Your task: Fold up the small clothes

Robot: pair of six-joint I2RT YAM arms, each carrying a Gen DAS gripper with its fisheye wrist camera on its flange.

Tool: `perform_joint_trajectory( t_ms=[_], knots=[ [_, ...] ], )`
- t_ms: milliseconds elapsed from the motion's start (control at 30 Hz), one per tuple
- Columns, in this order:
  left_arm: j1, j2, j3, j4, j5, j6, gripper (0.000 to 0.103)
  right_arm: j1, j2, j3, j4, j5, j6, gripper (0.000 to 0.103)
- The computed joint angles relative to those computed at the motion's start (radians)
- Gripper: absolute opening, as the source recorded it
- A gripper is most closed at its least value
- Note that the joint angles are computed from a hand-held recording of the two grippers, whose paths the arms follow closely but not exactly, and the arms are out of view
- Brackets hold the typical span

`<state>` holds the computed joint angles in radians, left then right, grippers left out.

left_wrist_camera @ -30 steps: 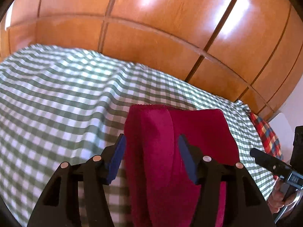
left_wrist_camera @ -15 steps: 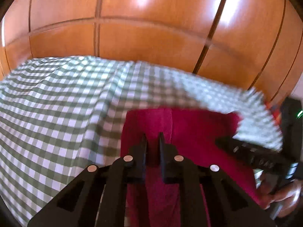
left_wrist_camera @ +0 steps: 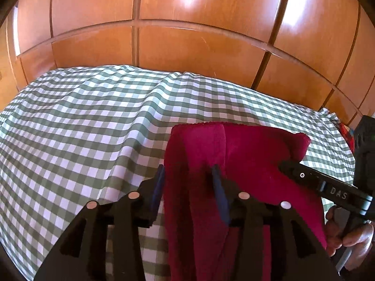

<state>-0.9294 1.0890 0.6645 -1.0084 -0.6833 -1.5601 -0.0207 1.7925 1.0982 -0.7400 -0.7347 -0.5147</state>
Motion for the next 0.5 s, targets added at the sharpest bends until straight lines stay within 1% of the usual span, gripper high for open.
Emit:
perform_joint_trajectory(
  t_ms=[33, 100, 167, 200, 267, 367, 500],
  knots=[
    [-0.017, 0.008, 0.008, -0.025, -0.007, -0.029, 0.047, 0.001, -0.002, 0.0, 0.001, 0.004, 0.0, 0.061],
    [-0.043, 0.014, 0.017, -0.06, -0.014, -0.063, 0.049, 0.008, -0.011, -0.005, 0.007, 0.014, 0.004, 0.061],
    [-0.071, 0.015, 0.022, -0.094, -0.017, -0.104, 0.05, 0.013, -0.017, -0.004, 0.001, 0.017, -0.002, 0.066],
    [-0.081, 0.012, 0.025, -0.104, -0.012, -0.105, 0.053, 0.016, -0.026, -0.004, -0.002, 0.023, -0.005, 0.068],
    [-0.115, 0.029, 0.04, -0.15, -0.022, -0.155, 0.056, 0.021, -0.034, 0.001, -0.009, 0.028, -0.009, 0.075],
    [-0.147, 0.042, 0.053, -0.187, -0.022, -0.189, 0.058, 0.011, -0.053, 0.008, -0.036, 0.03, -0.028, 0.08],
    [-0.189, 0.057, 0.061, -0.226, -0.017, -0.242, 0.061, -0.043, -0.063, 0.024, -0.095, 0.015, -0.086, 0.082]
  ],
)
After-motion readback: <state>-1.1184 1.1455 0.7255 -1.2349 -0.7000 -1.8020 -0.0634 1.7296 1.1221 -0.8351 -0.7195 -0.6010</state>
